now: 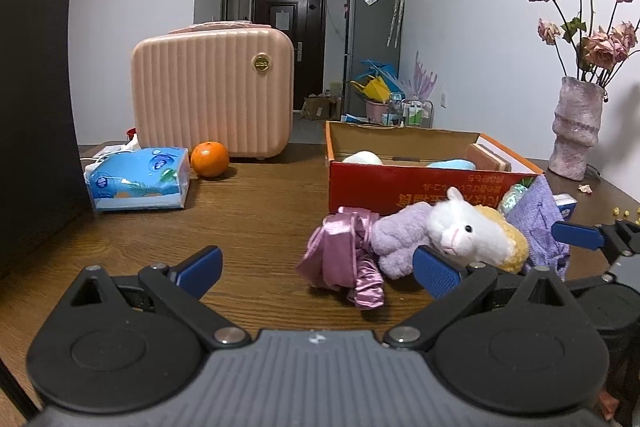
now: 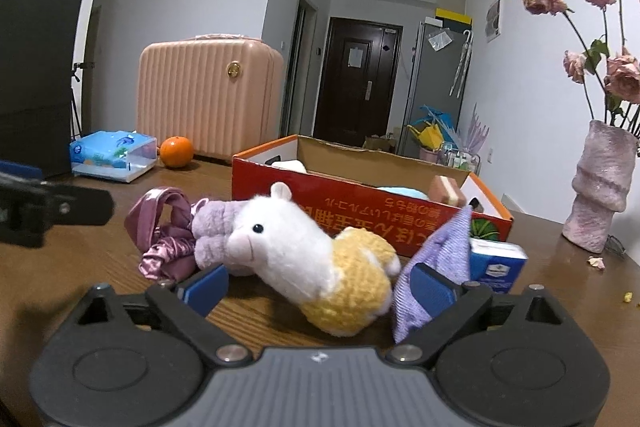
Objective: Organize soft objects
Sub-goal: 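Close the right gripper on the white alpaca plush and lift it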
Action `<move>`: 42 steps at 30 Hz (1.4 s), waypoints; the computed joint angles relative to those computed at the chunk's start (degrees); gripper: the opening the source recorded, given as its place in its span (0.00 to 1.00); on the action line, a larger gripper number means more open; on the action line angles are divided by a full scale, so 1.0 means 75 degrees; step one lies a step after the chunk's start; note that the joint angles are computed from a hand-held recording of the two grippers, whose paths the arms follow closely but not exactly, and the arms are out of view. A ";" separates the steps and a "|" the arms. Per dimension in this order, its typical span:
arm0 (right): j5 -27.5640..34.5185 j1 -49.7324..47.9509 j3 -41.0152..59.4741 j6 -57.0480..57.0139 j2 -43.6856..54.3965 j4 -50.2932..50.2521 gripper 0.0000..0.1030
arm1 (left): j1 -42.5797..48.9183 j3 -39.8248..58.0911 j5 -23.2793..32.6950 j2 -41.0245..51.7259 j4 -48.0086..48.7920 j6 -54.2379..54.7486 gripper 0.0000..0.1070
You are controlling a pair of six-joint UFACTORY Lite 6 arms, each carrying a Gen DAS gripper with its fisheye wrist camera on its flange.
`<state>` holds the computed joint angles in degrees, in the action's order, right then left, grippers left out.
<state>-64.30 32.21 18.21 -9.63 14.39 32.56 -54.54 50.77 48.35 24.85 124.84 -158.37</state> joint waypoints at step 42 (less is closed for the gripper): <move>0.2097 -0.1000 0.2830 -0.0860 0.1780 0.0068 0.77 | 0.0447 -0.0223 -0.0253 0.0053 0.1044 -0.0400 0.96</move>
<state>-48.57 24.71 39.44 -16.08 27.74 33.08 -51.18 49.09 46.45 25.25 132.67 -161.37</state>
